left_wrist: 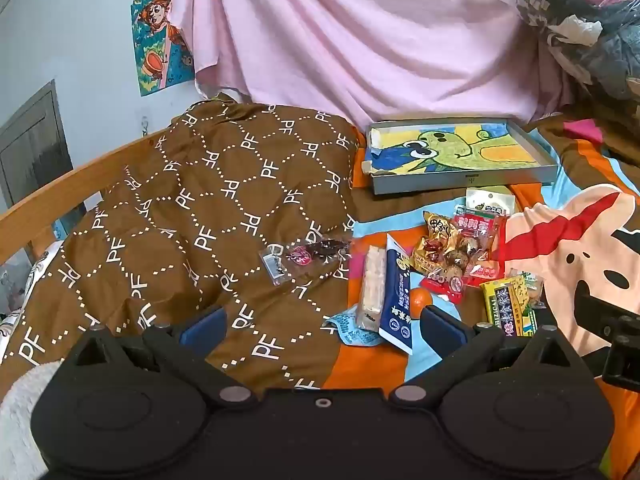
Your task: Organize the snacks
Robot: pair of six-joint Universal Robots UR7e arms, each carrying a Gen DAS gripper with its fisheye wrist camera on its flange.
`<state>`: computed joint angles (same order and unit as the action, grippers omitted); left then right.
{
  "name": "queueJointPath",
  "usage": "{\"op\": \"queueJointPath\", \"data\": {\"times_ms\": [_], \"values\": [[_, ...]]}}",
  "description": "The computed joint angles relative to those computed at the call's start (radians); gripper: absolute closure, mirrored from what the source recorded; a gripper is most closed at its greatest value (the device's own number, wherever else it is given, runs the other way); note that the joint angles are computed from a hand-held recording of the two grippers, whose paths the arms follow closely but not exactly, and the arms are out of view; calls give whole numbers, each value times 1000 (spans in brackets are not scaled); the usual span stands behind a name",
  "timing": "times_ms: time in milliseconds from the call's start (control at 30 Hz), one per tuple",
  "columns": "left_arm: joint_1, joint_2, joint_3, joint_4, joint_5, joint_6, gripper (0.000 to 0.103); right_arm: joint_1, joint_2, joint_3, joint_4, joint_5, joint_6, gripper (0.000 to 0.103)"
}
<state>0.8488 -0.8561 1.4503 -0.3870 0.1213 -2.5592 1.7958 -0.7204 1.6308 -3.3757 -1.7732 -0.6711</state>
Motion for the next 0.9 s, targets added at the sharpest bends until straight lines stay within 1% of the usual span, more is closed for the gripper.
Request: {"op": "queueJointPath", "data": {"times_ms": [333, 900], "values": [[0, -1, 2, -7, -2, 8, 1, 1, 0, 2, -4, 1, 1, 0], [0, 5, -8, 21, -4, -13, 1, 3, 5, -5, 0, -1, 5, 0]]}}
